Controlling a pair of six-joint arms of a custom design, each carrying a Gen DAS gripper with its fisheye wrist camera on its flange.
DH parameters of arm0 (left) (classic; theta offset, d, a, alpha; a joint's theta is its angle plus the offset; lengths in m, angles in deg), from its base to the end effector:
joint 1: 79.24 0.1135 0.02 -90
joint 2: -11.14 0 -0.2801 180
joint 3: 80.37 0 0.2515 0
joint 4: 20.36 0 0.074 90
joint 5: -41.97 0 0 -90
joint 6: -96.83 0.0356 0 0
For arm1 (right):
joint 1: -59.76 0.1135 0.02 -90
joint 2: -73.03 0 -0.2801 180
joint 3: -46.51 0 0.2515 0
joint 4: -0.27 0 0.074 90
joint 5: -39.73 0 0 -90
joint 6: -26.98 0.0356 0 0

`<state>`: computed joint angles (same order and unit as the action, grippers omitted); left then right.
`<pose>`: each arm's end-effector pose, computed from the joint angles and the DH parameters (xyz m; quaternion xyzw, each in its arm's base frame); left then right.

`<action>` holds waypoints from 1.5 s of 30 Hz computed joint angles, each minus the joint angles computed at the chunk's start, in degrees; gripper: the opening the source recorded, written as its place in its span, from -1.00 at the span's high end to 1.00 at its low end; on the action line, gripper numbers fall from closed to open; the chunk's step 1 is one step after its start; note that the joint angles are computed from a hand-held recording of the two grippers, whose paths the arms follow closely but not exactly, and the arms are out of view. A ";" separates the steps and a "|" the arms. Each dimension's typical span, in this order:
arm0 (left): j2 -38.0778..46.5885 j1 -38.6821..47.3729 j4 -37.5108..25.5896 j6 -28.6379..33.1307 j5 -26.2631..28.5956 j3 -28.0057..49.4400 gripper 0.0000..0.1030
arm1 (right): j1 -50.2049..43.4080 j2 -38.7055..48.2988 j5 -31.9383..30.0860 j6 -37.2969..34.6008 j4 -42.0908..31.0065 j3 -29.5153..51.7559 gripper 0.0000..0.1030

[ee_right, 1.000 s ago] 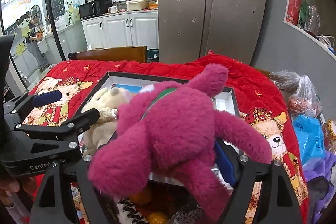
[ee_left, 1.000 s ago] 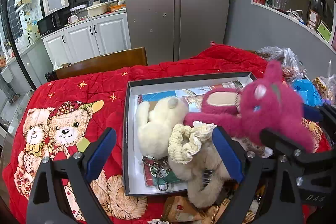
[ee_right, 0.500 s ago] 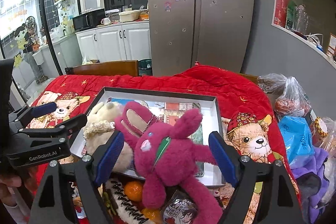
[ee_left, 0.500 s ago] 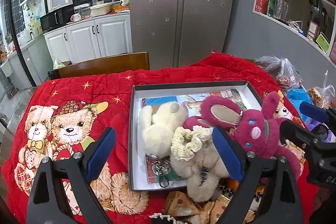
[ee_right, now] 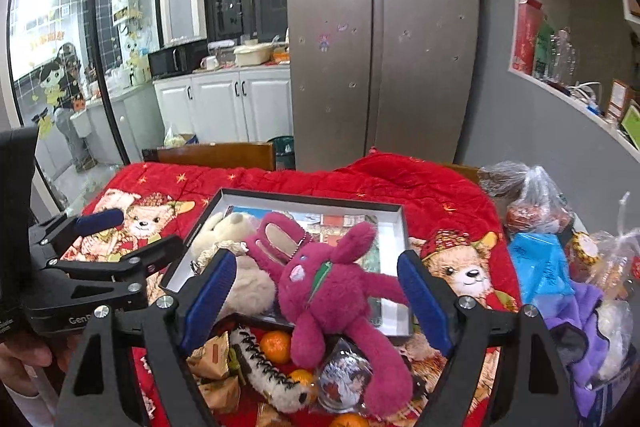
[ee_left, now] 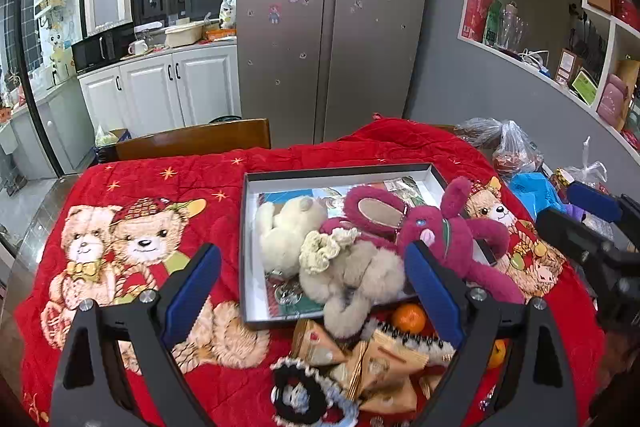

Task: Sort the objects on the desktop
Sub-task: 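Withdraw both tools from the box back toward the pile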

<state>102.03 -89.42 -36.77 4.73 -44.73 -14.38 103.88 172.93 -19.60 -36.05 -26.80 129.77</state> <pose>0.3291 -0.0612 0.2154 0.0760 0.9076 -0.0702 0.4069 0.2888 0.2548 0.2451 -0.0294 0.8924 0.0225 0.4498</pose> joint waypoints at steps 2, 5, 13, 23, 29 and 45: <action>-2.17 0.36 -0.85 0.16 -0.16 -1.31 -0.82 | 0.84 -1.90 1.14 1.09 -0.92 -1.18 -0.65; -4.12 1.04 -1.24 -0.56 0.32 -2.97 -0.83 | 2.03 -4.07 2.34 2.42 -1.93 -2.72 -0.65; -7.12 0.29 -0.03 0.98 0.40 -7.64 -0.83 | 1.68 -3.26 -2.21 2.27 2.86 -6.65 -0.65; -16.98 0.63 4.63 3.25 -1.01 -23.42 -0.83 | 7.28 -6.87 -2.89 4.93 13.58 -20.01 -0.65; -23.22 2.06 7.41 3.44 1.95 -33.87 -0.83 | 11.84 -5.36 -1.94 8.26 16.17 -24.06 -0.65; -25.18 10.21 13.35 8.03 6.58 -47.42 -0.83 | 19.55 4.48 -4.77 12.99 22.42 -25.35 -0.65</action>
<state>76.86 -79.21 -23.42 12.76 -38.15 -61.80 123.43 177.41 -24.37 -23.06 -4.38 104.42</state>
